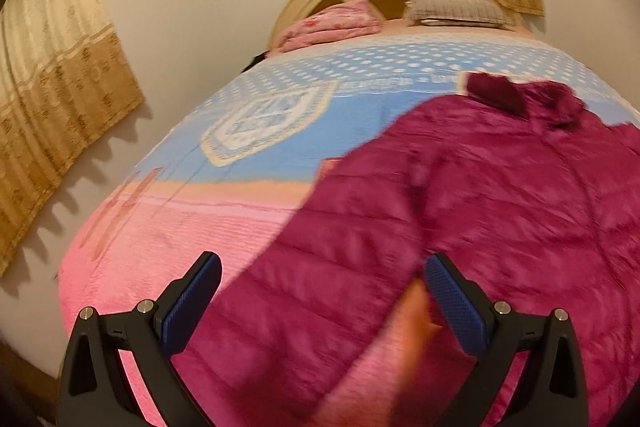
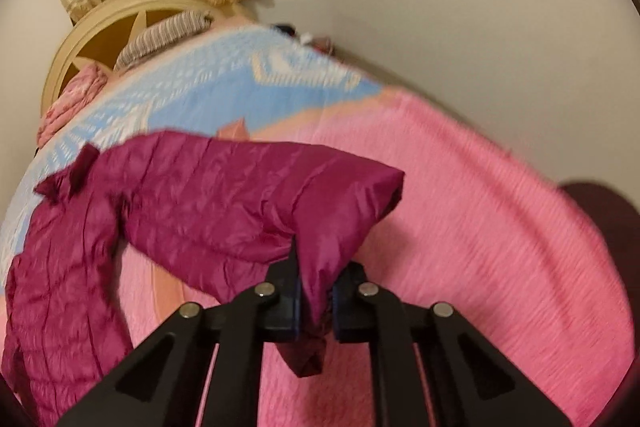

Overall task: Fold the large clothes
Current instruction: 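Grasp the sleeve cuff with the right tool and fold it across the jacket body, then open the right tool to release the sleeve and lift away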

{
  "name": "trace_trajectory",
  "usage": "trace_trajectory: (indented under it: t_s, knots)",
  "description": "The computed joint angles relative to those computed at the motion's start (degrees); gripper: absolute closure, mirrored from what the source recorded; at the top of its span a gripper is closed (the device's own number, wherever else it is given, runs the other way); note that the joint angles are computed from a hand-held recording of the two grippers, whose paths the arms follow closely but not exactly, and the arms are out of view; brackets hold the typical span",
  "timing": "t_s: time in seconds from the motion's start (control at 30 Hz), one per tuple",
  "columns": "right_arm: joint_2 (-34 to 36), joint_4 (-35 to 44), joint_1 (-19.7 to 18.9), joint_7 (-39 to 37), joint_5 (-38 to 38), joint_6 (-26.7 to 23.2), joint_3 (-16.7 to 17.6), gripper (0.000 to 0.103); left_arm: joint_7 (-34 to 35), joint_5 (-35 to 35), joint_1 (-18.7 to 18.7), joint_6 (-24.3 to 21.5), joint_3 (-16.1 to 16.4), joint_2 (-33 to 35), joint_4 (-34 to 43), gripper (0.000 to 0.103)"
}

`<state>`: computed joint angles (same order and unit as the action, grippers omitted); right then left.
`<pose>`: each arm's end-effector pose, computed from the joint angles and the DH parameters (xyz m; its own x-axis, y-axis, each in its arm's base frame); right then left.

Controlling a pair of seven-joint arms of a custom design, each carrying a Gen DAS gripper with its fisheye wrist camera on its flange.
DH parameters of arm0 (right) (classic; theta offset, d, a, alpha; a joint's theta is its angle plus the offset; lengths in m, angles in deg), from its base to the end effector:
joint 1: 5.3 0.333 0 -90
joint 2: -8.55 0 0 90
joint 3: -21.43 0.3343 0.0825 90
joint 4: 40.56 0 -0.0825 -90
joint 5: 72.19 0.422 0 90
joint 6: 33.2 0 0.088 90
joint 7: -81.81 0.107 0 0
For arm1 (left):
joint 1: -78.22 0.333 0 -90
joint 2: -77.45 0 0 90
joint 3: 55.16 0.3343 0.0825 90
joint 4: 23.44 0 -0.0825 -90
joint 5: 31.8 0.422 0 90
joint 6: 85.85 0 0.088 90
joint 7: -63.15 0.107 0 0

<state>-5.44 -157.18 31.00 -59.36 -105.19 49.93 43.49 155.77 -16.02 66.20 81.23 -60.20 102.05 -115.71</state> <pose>0.2955 0.3860 0.5503 -0.9141 -0.3856 -0.1259 -0.2068 0.7100 -0.6731 0.7300 -0.2295 0.4842 -0.4185 -0.8756 -0.2413 -0.5097 0.4463 -0.7355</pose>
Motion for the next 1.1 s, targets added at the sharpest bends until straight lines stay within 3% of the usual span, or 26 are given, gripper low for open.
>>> trace_trajectory:
  t_s: [0.2,0.43,0.77,1.1]
  knots:
    - [3.29,5.95,-0.39,-4.91,-5.63,-5.47,0.03,0.091,-2.08,1.00,-0.71,-3.97,2.21,4.54,7.28,0.001]
    - [14.38,19.44,2.50,-16.36,-17.63,-9.39,-2.34,0.091,-2.45,2.26,-0.43,-5.37,2.23,6.65,10.61,0.001]
    - [30.08,38.19,7.33,-37.41,-25.41,-2.99,-10.45,0.091,0.41,0.25,0.88,-6.58,0.52,7.76,12.58,0.001]
    - [48.98,60.35,9.71,-53.04,-21.62,2.54,-17.74,0.091,1.61,-1.08,0.46,-8.46,0.68,10.49,17.04,0.001]
